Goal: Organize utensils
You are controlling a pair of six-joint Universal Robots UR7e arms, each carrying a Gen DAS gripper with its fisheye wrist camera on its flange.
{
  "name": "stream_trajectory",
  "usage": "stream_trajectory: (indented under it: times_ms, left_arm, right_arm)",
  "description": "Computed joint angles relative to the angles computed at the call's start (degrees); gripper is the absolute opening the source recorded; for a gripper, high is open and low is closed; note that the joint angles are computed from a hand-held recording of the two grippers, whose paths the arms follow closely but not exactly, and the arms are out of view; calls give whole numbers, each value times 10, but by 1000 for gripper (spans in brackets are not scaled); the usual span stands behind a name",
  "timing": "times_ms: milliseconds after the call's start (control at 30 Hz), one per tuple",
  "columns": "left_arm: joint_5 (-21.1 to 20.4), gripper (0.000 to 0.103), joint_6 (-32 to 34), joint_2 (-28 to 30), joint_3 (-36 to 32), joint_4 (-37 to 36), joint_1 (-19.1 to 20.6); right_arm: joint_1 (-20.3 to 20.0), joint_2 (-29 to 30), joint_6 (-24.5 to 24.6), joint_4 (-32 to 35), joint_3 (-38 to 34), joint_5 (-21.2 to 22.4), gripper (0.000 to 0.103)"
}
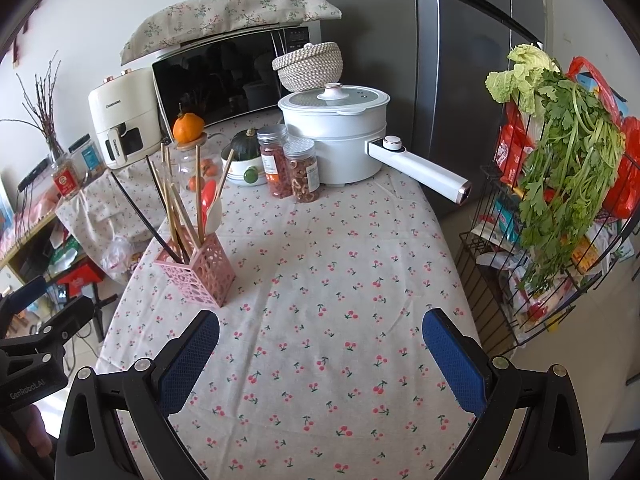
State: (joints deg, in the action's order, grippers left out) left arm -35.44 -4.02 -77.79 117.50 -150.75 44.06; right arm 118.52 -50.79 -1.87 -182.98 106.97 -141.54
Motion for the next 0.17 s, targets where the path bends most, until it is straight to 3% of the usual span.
stream_trajectory:
  times_ms: [167]
  left_arm:
    - [-1,102,6,1,0,-6,0]
  right_arm:
    - [-1,-1,3,-2,5,0,102]
